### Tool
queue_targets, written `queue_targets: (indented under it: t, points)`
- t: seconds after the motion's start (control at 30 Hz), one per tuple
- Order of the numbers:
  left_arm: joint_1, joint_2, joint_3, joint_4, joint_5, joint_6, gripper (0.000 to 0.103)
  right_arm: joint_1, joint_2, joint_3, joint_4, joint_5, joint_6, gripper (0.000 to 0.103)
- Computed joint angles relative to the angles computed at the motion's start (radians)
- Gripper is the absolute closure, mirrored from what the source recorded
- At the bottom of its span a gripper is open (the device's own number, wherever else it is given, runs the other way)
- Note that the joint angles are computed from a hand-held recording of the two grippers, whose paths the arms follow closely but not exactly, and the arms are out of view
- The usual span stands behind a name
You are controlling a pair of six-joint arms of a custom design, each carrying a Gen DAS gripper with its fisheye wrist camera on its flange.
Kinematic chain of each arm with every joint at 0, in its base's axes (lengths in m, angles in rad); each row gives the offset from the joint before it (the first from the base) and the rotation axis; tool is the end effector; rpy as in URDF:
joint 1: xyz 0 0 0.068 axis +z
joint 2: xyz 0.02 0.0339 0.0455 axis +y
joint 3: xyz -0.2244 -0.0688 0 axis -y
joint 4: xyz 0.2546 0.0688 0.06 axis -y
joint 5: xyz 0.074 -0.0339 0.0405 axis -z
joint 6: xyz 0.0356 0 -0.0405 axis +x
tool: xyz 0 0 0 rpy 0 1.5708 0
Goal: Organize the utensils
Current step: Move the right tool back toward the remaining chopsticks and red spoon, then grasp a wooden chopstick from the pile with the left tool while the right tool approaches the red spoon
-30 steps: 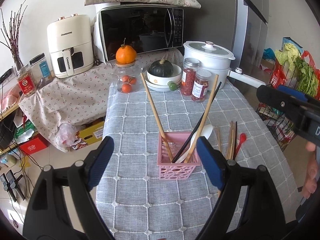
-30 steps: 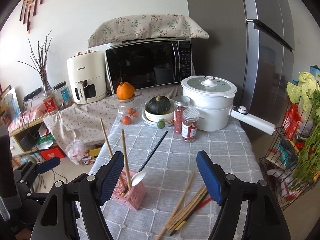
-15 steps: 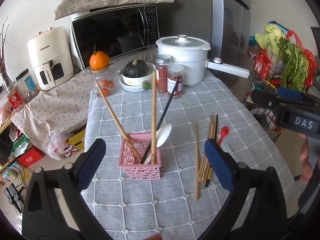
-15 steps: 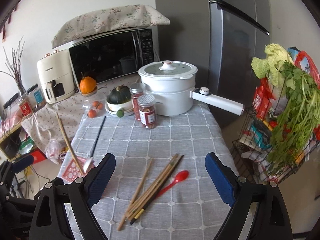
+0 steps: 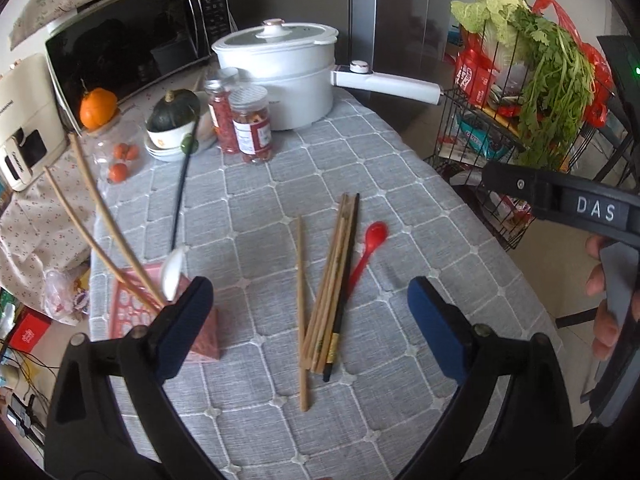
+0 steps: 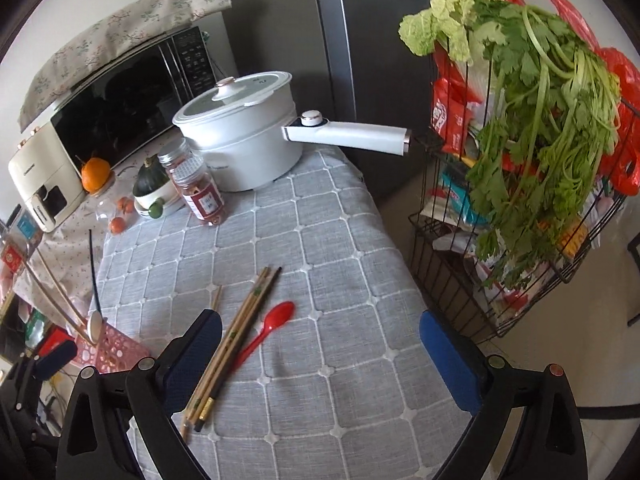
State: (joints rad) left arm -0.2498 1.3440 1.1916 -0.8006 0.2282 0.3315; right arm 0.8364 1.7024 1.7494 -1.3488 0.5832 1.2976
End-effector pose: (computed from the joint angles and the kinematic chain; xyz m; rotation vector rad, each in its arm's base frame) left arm 0.2822 -0.0803 0.2642 0.8055 2.3734 -0.2541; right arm 0.2347 0.2307 0.3079 0.6716 2.4156 -0.0661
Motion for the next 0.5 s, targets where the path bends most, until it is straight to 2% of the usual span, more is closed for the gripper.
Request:
queue_targets:
  t: [0.17, 0.27, 0.37, 0.5]
  points:
    - [-0.093, 0.198, 0.09, 0.012, -0.056, -0.068, 0.045, -0.044, -0.044, -0.105, 0.061, -0.072, -0.019, 0.003]
    - [-0.131, 0.328, 0.144, 0.046, -0.119, -0.102, 0.06, -0.065, -0.073, -0.16, 0.095, -0.101, -0.018, 0.003]
    - [-0.144, 0.455, 0.208, 0.068, -0.177, -0.136, 0.074, -0.08, -0.101, -0.207, 0.121, -0.133, -0.008, 0.003]
    - [-0.15, 0.569, 0.266, 0.096, -0.236, -0.173, 0.077, -0.093, -0.117, -0.23, 0.138, -0.154, -0.012, 0.003]
